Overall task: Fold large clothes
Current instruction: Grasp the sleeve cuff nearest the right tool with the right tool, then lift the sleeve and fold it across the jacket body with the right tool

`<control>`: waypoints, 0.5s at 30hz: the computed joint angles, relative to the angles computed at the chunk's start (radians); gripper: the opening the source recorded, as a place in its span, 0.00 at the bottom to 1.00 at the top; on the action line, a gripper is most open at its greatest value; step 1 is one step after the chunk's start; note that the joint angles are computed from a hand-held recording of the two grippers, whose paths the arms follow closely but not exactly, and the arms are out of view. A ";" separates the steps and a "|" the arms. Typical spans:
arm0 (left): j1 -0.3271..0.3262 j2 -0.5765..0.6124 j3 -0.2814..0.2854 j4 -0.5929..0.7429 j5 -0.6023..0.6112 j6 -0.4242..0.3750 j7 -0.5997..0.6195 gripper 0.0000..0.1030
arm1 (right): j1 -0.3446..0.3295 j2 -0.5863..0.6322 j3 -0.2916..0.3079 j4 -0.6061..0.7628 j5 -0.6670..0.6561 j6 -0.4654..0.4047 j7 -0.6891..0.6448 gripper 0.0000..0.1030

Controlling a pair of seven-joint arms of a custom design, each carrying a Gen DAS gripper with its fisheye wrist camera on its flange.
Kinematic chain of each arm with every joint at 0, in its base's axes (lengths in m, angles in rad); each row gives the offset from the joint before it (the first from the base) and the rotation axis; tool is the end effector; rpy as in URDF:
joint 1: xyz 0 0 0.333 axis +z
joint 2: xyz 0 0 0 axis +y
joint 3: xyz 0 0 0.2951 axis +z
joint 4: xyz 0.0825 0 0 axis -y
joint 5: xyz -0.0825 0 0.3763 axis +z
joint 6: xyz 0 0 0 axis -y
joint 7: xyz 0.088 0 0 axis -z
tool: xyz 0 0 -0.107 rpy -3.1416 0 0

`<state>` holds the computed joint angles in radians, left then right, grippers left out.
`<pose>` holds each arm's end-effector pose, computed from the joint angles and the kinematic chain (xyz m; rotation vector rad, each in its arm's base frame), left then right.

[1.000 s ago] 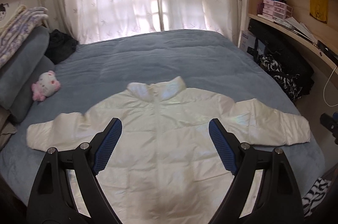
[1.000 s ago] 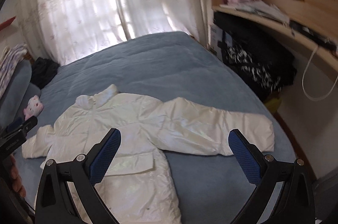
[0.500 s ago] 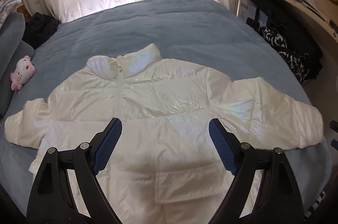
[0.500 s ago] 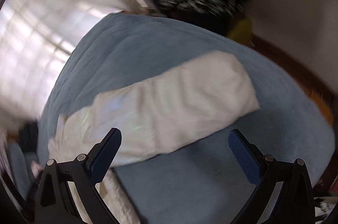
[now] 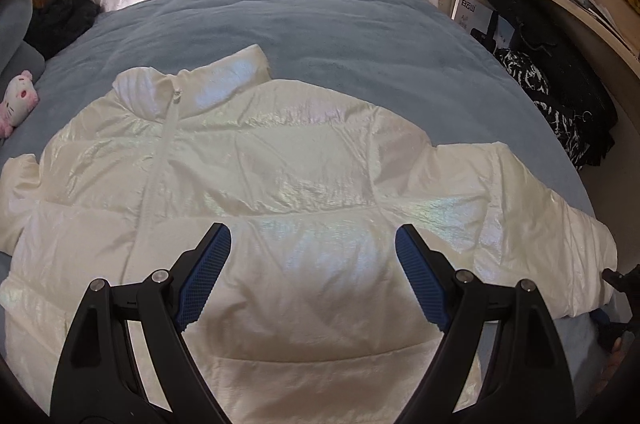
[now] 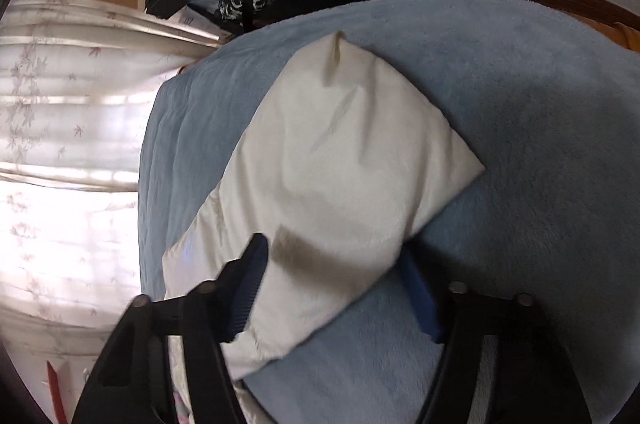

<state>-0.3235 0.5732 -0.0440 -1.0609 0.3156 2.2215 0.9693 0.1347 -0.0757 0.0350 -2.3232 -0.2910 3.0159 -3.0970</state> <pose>0.7003 -0.2477 0.5560 -1.9778 1.7318 -0.6454 0.5293 0.1124 0.4439 -0.4709 2.3214 -0.0817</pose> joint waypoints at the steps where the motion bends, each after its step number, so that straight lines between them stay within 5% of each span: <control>1: -0.003 -0.002 0.001 -0.007 0.005 0.008 0.001 0.80 | -0.007 0.015 0.010 0.023 -0.034 -0.023 0.029 0.42; 5: 0.007 -0.079 -0.004 -0.119 0.016 0.085 0.013 0.80 | -0.014 0.025 0.027 0.099 -0.282 -0.117 0.178 0.11; 9: 0.055 -0.202 -0.023 -0.274 -0.022 0.181 0.025 0.80 | 0.017 -0.016 0.074 0.213 -0.589 -0.249 0.304 0.08; 15: 0.142 -0.382 -0.025 -0.475 -0.063 0.257 0.007 0.80 | 0.156 0.080 0.140 0.543 -0.792 -0.349 0.152 0.08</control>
<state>-0.1810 0.1908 -0.0686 -1.5358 0.2530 2.4790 0.9761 0.2909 0.0041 0.1748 -1.7799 -1.0826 2.6673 -2.9448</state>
